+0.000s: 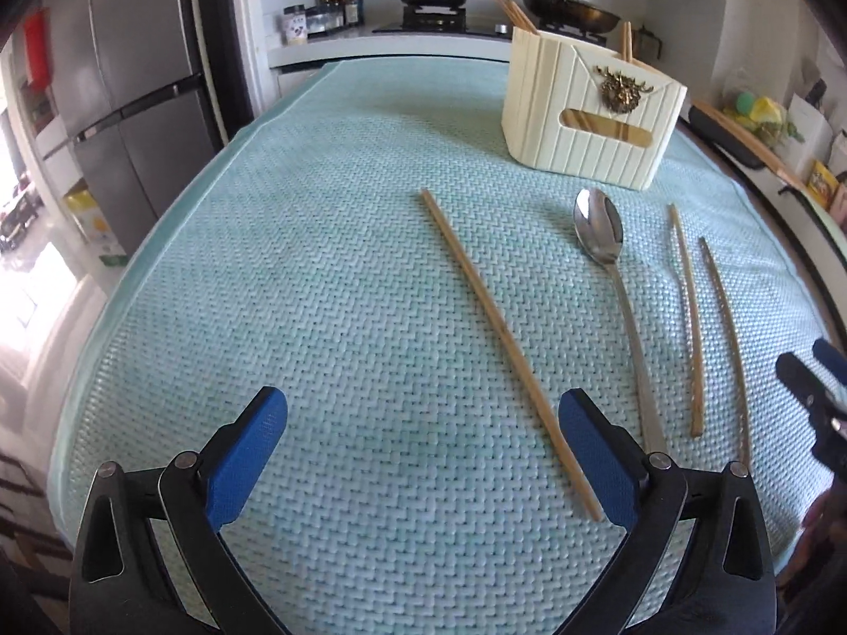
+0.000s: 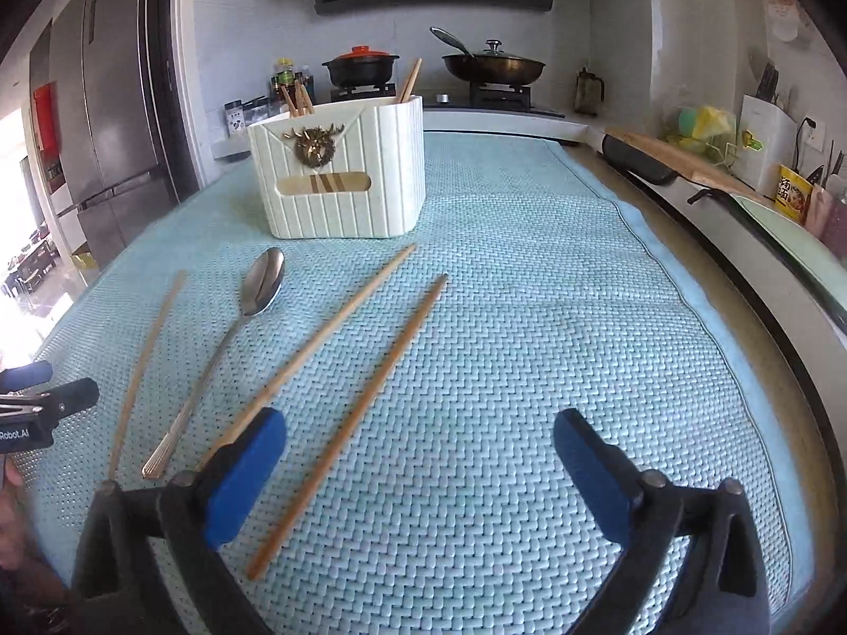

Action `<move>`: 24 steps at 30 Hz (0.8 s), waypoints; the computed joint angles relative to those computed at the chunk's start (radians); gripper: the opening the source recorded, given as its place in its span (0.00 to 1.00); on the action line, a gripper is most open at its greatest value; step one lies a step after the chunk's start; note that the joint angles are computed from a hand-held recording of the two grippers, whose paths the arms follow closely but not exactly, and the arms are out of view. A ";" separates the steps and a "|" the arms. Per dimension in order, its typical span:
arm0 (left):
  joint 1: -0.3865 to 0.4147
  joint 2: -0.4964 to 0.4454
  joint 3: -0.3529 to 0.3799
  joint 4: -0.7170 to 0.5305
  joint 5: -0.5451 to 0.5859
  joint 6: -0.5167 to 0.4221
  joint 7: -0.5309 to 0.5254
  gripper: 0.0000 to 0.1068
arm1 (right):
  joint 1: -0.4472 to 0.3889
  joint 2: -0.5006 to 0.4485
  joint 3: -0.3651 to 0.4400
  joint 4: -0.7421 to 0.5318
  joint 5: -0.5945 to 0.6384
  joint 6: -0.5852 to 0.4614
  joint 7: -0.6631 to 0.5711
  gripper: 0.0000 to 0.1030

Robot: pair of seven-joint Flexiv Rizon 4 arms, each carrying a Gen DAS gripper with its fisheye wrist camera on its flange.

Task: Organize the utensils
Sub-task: 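Withdraw both tools from the holder back over the remaining chopsticks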

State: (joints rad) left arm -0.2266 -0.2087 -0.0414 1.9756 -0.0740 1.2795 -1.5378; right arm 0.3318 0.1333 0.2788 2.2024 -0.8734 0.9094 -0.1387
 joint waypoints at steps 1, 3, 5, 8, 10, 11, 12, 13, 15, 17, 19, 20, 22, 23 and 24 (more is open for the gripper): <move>0.014 -0.005 -0.026 0.013 -0.051 0.020 0.030 0.96 | 0.002 -0.004 0.001 -0.001 0.009 0.005 0.008 1.00; 0.021 -0.021 -0.052 0.019 -0.098 0.044 0.073 0.96 | 0.014 -0.018 0.005 -0.014 0.040 -0.008 0.005 1.00; -0.025 -0.047 0.002 -0.032 -0.008 -0.008 0.004 0.96 | 0.039 -0.045 0.014 -0.056 0.097 -0.104 -0.030 1.00; -0.066 -0.068 0.051 -0.088 0.111 -0.076 -0.080 0.96 | 0.068 -0.080 0.005 -0.094 0.207 -0.158 -0.103 0.99; -0.070 -0.070 0.055 -0.097 0.148 -0.076 -0.102 0.96 | 0.078 -0.091 0.002 -0.100 0.206 -0.176 -0.110 0.99; -0.063 -0.071 0.047 -0.096 0.146 -0.077 -0.096 0.96 | 0.081 -0.090 0.000 -0.096 0.190 -0.177 -0.102 0.99; -0.050 -0.071 0.033 -0.091 0.129 -0.074 -0.079 0.96 | 0.084 -0.091 -0.001 -0.098 0.186 -0.186 -0.101 0.99; -0.037 -0.069 0.020 -0.083 0.108 -0.073 -0.056 0.96 | 0.086 -0.091 -0.003 -0.099 0.187 -0.186 -0.104 0.99; -0.028 -0.077 0.013 -0.095 0.099 -0.085 -0.030 0.96 | 0.086 -0.089 -0.006 -0.100 0.198 -0.195 -0.101 0.99; -0.016 -0.087 0.009 -0.109 0.079 -0.101 -0.012 0.96 | 0.084 -0.088 -0.011 -0.107 0.221 -0.205 -0.116 0.99; -0.014 -0.093 0.018 -0.121 0.078 -0.113 -0.020 0.96 | 0.085 -0.089 -0.012 -0.113 0.229 -0.213 -0.128 0.99; -0.014 -0.094 0.028 -0.123 0.083 -0.113 -0.032 0.96 | 0.084 -0.089 -0.012 -0.113 0.226 -0.215 -0.129 0.99; -0.015 -0.096 0.043 -0.125 0.095 -0.105 -0.066 0.96 | 0.082 -0.086 -0.012 -0.107 0.222 -0.208 -0.122 0.99; -0.018 -0.098 0.052 -0.131 0.106 -0.110 -0.086 0.96 | 0.080 -0.083 -0.013 -0.102 0.224 -0.201 -0.120 0.99; -0.022 -0.102 0.058 -0.141 0.119 -0.116 -0.101 0.96 | 0.079 -0.081 -0.013 -0.100 0.228 -0.194 -0.124 0.99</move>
State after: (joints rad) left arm -0.2482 -0.3104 0.0170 1.8345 0.0445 1.1635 -1.6391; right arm 0.4104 0.0522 0.2655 2.1025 -0.6454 0.7150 -0.2622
